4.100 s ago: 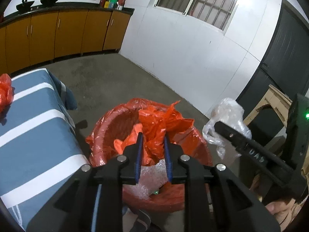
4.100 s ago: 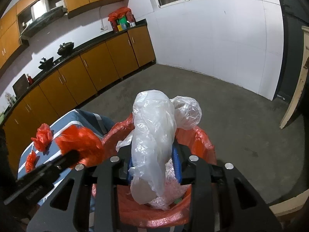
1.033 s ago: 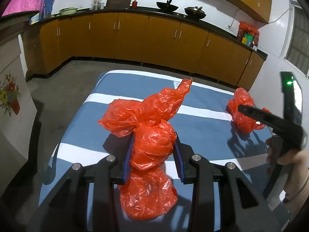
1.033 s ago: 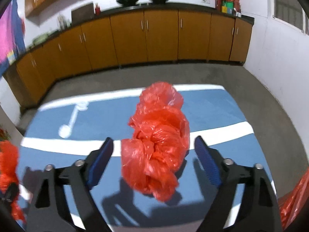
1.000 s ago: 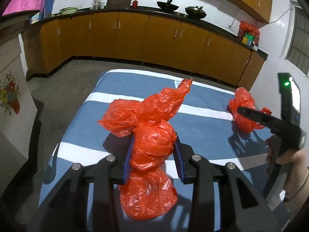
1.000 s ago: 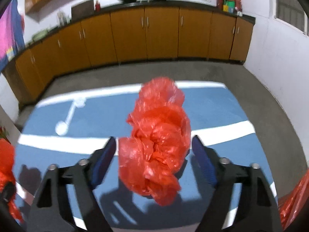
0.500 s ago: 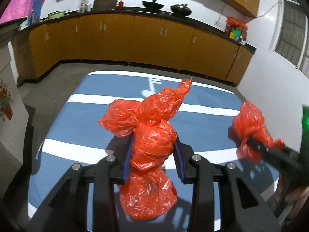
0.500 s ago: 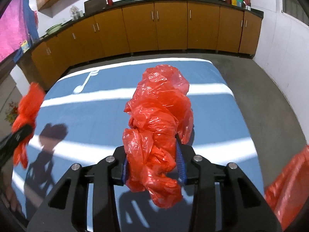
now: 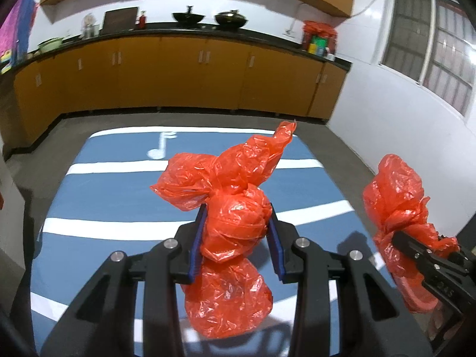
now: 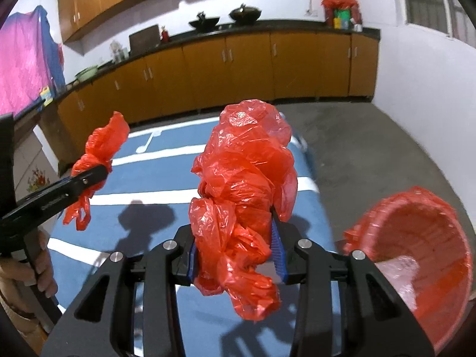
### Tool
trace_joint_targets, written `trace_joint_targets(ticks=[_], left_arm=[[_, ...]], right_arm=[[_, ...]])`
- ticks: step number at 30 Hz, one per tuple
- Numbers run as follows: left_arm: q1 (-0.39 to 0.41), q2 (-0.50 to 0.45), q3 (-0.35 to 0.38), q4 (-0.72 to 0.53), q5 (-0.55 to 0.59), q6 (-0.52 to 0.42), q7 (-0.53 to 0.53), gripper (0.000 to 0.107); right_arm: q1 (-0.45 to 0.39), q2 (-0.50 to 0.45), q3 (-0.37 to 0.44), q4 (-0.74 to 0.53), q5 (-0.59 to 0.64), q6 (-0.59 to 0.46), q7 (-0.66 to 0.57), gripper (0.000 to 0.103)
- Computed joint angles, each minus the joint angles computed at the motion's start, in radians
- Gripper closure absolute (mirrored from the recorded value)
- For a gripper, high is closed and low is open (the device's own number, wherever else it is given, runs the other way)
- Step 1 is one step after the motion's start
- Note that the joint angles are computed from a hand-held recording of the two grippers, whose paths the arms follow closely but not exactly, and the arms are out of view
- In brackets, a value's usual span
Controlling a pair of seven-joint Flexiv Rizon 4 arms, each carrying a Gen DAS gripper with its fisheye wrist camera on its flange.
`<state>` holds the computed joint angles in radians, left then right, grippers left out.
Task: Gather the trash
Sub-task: 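Carry both red bags over the red basket with both tools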
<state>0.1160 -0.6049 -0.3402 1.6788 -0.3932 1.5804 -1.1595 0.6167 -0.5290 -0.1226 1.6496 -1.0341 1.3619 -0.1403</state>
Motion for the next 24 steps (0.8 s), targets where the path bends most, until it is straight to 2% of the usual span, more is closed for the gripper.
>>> trace_joint_targets(ticks=[2, 5, 17, 24], left_arm=[[0.009, 0.013, -0.03, 0.019, 0.004, 0.01, 0.011, 0.07], [0.014, 0.027, -0.058, 0.039, 0.011, 0.019, 0.024, 0.07], [0.044, 0.063, -0.167, 0.095, 0.014, 0.026, 0.064, 0.07], [0.063, 0.058, -0.258, 0.101, 0.008, 0.011, 0.109, 0.07]], right_arm=[[0.022, 0.042, -0.045, 0.047, -0.081, 0.008, 0.09, 0.064], [0.002, 0.081, -0.044, 0.091, -0.166, 0.014, 0.185, 0.064], [-0.105, 0.189, 0.041, 0.202, -0.42, -0.042, 0.455, 0.064], [-0.194, 0.265, 0.116, 0.284, -0.496, -0.106, 0.539, 0.064]])
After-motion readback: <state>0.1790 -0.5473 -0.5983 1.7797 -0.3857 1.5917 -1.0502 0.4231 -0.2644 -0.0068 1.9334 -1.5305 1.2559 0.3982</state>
